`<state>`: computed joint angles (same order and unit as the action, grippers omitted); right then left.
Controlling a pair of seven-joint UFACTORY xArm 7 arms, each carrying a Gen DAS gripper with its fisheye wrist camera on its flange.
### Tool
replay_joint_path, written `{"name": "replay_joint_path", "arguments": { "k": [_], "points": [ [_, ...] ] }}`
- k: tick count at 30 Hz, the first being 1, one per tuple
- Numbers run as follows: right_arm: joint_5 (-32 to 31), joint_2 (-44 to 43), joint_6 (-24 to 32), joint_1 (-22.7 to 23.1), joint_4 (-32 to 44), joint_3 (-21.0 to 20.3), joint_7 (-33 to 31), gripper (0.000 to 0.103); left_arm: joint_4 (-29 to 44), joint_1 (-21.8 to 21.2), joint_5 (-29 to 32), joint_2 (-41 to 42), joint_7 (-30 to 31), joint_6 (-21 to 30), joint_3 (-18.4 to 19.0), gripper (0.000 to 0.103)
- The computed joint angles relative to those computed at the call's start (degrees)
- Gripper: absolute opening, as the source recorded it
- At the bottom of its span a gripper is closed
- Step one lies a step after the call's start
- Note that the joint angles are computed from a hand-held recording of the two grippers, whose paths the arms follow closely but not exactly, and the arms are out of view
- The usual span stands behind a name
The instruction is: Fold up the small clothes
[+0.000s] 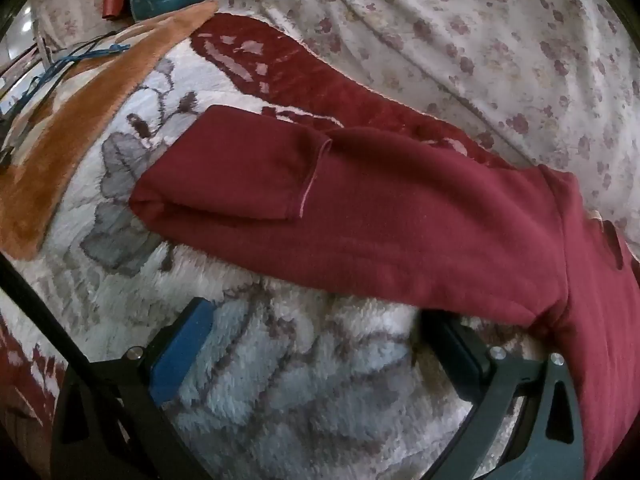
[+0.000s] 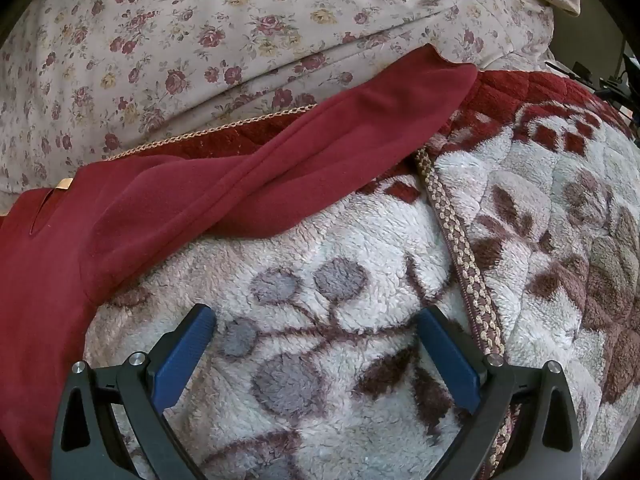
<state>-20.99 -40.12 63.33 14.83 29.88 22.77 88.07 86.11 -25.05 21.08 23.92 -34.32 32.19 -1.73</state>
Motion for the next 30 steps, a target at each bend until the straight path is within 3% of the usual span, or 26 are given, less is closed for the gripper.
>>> {"name": "replay_joint_path", "arguments": {
  "k": [4, 8, 14, 17, 19, 23, 26, 30],
  "points": [
    [0.31, -0.57, -0.59, 0.21, -0.43, -0.43, -0.04, 0.103, -4.83, 1.13, -0.96, -3.55, 1.51, -2.39, -0.6, 0.103],
    [4.48, -4.29, -1.24, 2.49, -1.3, -3.65, -5.21, 0.103, -4.93, 2.48, -2.61, -5.42, 6.15, -0.2, -2.06, 0.103],
    [9.19, -14.0, 13.11, 5.07, 3.76, 4.06, -1.45, 0.103, -9.56, 2.72, -4.09, -11.7, 8.64, -3.21, -3.91, 0.103],
    [9.61, -12.52, 18.68, 4.1, 11.02, 7.75, -1.13, 0.103, -13.94, 2.91, -4.11, -16.7, 10.29, -6.23, -5.11, 0.103],
    [9.91, -11.7, 20.94, 4.31, 15.61, 9.93, -1.31, 0.103, -14.81, 3.48, -8.12, -19.0, 14.93, -5.76, -6.82, 0.103],
    [8.8, -5.36, 19.09, 1.66, 24.65, 13.05, -1.43, 0.103, -14.71, 2.59, -9.53, -21.11, 16.62, -4.94, -8.46, 0.103],
    [6.67, 0.56, 13.95, -0.31, 29.88, 15.21, -1.07, 0.103, -15.39, 1.81, -9.49, -22.49, 15.93, -5.4, -9.29, 0.103],
    [3.36, 8.7, 5.72, -0.95, 32.84, 15.94, 0.72, 0.103, -13.73, 0.08, -3.98, -21.52, 10.76, -4.75, -10.07, 0.103]
  ]
}}
